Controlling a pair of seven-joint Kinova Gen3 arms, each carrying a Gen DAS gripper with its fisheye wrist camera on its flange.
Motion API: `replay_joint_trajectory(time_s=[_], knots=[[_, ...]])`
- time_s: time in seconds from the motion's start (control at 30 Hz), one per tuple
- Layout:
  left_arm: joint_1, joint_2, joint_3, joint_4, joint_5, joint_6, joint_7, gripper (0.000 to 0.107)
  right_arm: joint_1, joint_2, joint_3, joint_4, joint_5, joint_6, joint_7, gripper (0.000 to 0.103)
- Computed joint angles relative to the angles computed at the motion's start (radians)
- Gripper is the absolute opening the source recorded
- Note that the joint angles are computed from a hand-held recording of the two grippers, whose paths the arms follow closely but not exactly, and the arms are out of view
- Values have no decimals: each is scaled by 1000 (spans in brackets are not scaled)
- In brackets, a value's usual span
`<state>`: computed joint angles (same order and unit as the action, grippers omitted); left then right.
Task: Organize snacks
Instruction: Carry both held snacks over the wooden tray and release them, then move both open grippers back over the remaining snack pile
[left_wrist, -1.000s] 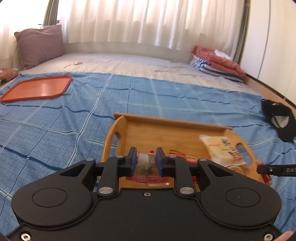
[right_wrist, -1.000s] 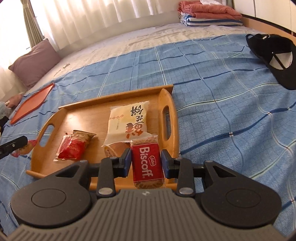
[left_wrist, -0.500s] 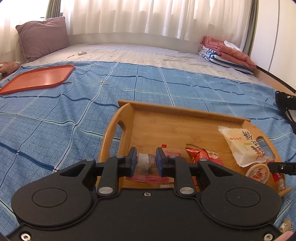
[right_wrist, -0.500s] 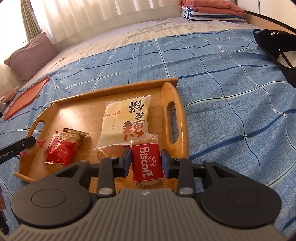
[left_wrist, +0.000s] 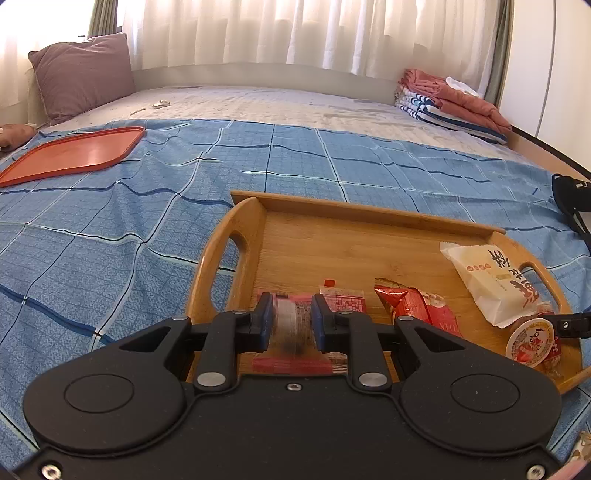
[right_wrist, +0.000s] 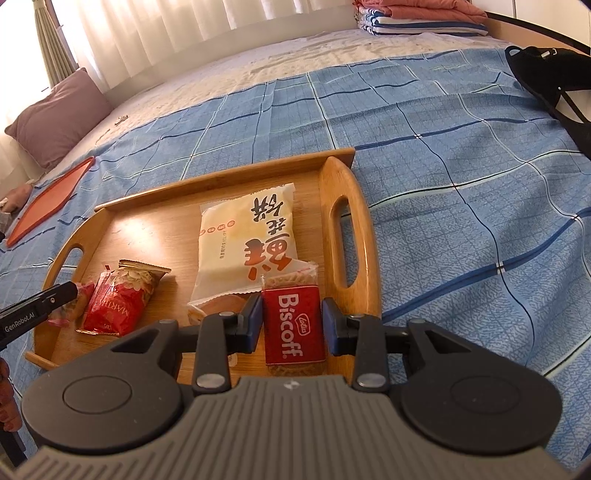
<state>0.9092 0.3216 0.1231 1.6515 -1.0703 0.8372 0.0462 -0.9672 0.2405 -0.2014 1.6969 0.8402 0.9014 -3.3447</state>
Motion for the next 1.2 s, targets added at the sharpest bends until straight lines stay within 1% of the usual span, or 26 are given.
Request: replay_joint_trajectory(time_s=[0.13, 0.23, 0.27, 0.3, 0.37, 0.4, 0.43, 0.47, 0.5, 0.53, 0.57, 0.73, 0.77, 0.83, 0.9, 1.0, 1.13, 1.2], knots=[[6, -1, 1, 5, -14, 3, 7, 21, 1, -3, 1, 8, 6, -9, -12, 40], [5, -10, 1, 15, -23, -7, 20, 22, -2, -13, 1, 23, 24, -21, -42, 42], [4, -15, 3, 20, -27, -11, 21, 22, -3, -15, 0, 27, 31, -21, -54, 50], [2, -19, 6, 22, -27, -10, 19, 22, -3, -19, -1, 31, 36, -23, -63, 60], [2, -23, 14, 16, -23, 4, 2, 22, 1, -27, -6, 38, 43, -30, -75, 62], [3, -25, 17, 14, -24, 12, -4, 24, 1, -29, -10, 38, 44, -26, -74, 62], [5, -28, 20, 14, -25, 18, -8, 30, 0, -31, -13, 36, 45, -18, -72, 62], [8, -32, 24, 13, -24, 28, -10, 33, -1, -34, -17, 36, 47, -12, -73, 64], [11, -36, 28, 11, -23, 40, -11, 40, -3, -38, -20, 36, 51, -6, -76, 65], [15, -41, 32, 11, -24, 51, -9, 45, -5, -43, -24, 37, 53, 0, -76, 65], [18, -47, 37, 10, -24, 61, -12, 47, -7, -49, -29, 38, 58, 7, -77, 66], [34, -86, 74, 14, -27, 113, -24, 64, -22, -83, -65, 41, 78, 61, -65, 71], [38, -97, 83, 18, -29, 122, -21, 65, -26, -90, -73, 41, 83, 74, -62, 72], [43, -117, 103, 24, -30, 138, -15, 70, -35, -105, -91, 46, 95, 97, -64, 74], [48, -138, 125, 31, -26, 150, -13, 73, -42, -122, -110, 54, 102, 113, -68, 76], [63, -160, 163, 38, -31, 182, -26, 74, -53, -145, -143, 65, 110, 137, -68, 78], [92, -189, 211, 47, -34, 222, -31, 77, -81, -168, -188, 73, 124, 189, -68, 80], [108, -203, 235, 55, -37, 242, -24, 78, -98, -178, -211, 77, 135, 219, -74, 83]])
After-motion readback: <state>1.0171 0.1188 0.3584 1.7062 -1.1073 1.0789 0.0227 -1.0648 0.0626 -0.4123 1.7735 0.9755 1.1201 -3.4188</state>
